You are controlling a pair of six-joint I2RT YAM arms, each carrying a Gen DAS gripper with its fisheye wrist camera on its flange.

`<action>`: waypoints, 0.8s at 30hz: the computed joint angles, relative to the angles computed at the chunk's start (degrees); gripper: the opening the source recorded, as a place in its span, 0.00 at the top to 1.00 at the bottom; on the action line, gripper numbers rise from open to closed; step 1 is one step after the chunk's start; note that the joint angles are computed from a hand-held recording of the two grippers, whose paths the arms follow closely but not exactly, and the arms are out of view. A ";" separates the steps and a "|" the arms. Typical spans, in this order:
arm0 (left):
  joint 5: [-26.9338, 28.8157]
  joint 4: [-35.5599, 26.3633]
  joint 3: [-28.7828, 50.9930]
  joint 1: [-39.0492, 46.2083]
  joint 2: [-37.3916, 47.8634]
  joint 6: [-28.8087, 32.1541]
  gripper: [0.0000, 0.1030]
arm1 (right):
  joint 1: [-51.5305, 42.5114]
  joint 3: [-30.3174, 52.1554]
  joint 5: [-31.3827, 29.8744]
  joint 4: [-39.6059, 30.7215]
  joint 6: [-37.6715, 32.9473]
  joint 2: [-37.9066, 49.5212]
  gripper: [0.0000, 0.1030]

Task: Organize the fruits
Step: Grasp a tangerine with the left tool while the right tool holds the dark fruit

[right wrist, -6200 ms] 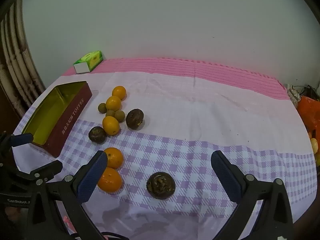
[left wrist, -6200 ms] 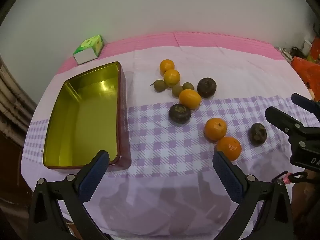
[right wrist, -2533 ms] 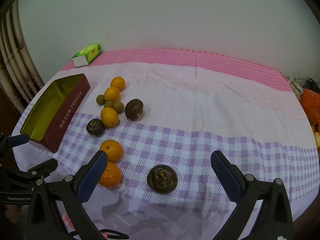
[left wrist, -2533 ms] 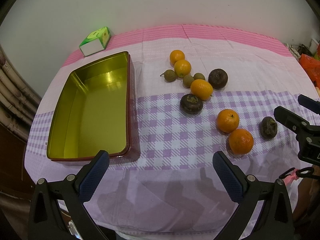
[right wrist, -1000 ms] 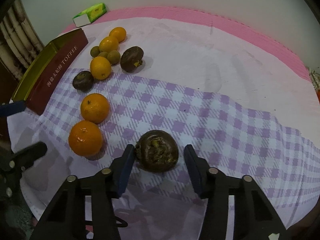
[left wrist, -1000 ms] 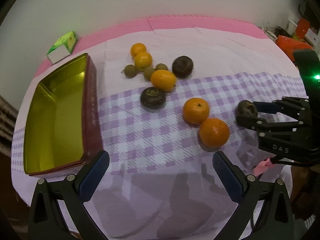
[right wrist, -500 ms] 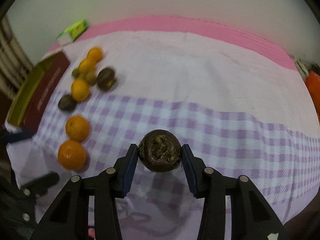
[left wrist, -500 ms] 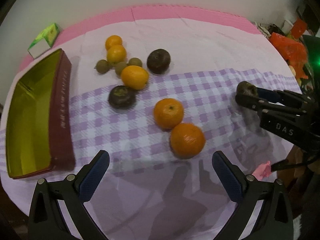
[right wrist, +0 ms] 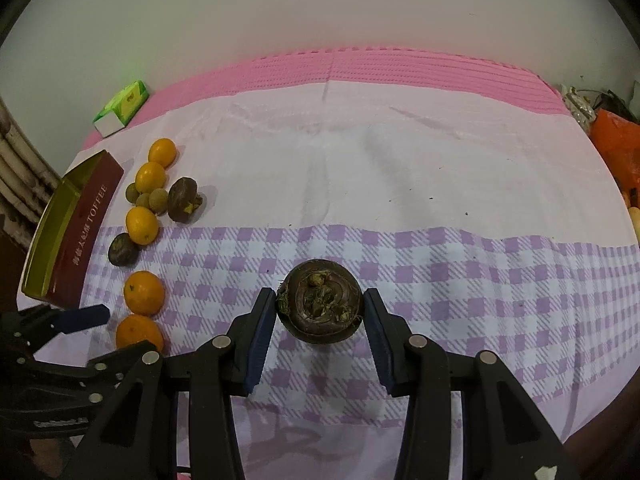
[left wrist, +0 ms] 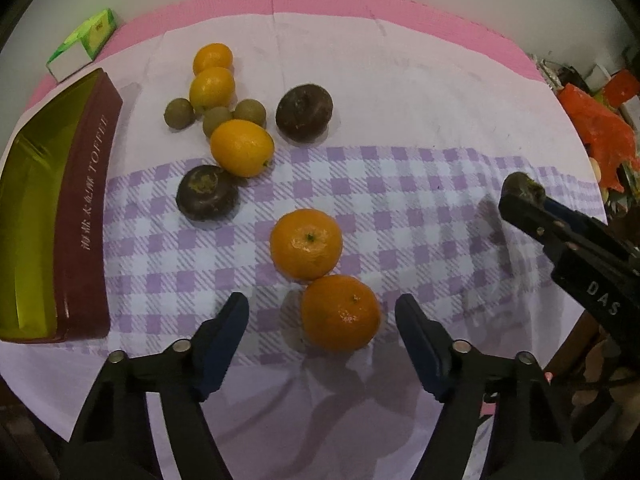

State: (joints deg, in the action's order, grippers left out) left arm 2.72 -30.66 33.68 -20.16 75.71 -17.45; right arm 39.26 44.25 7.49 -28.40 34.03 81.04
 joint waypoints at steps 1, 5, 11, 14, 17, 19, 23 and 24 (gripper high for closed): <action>-0.10 0.12 -0.02 -0.14 0.28 -0.23 0.33 | 0.15 -0.11 0.08 0.05 0.15 -0.07 0.60; 0.95 1.52 -0.52 0.32 1.47 -0.40 0.41 | 0.12 -0.38 -0.06 -0.29 0.13 -0.77 0.60; 3.37 1.83 -1.28 1.05 0.83 1.37 0.59 | 0.28 -0.17 -0.26 -0.41 0.21 -0.45 0.60; 2.44 2.05 -1.44 0.06 0.55 1.04 0.59 | 0.48 -0.10 -0.25 -0.27 0.46 -0.05 0.60; 2.32 1.94 -1.49 0.12 0.30 0.91 0.59 | 0.37 -0.12 -0.46 -0.06 0.39 0.13 0.60; 2.40 1.25 -1.85 0.73 -1.13 1.54 0.59 | 0.27 -0.22 -0.58 0.03 0.25 0.14 0.60; 2.84 -1.10 -1.80 2.68 -4.78 3.44 0.59 | 0.31 -0.28 -0.62 0.12 0.30 0.59 0.60; 3.17 -1.86 -1.61 3.58 -5.88 4.15 0.59 | 0.40 -0.31 -0.57 0.20 0.35 0.78 0.60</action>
State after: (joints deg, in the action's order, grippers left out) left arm 5.89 -32.52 32.07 -16.58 69.83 -13.30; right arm 39.66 43.94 6.91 -28.20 34.38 81.82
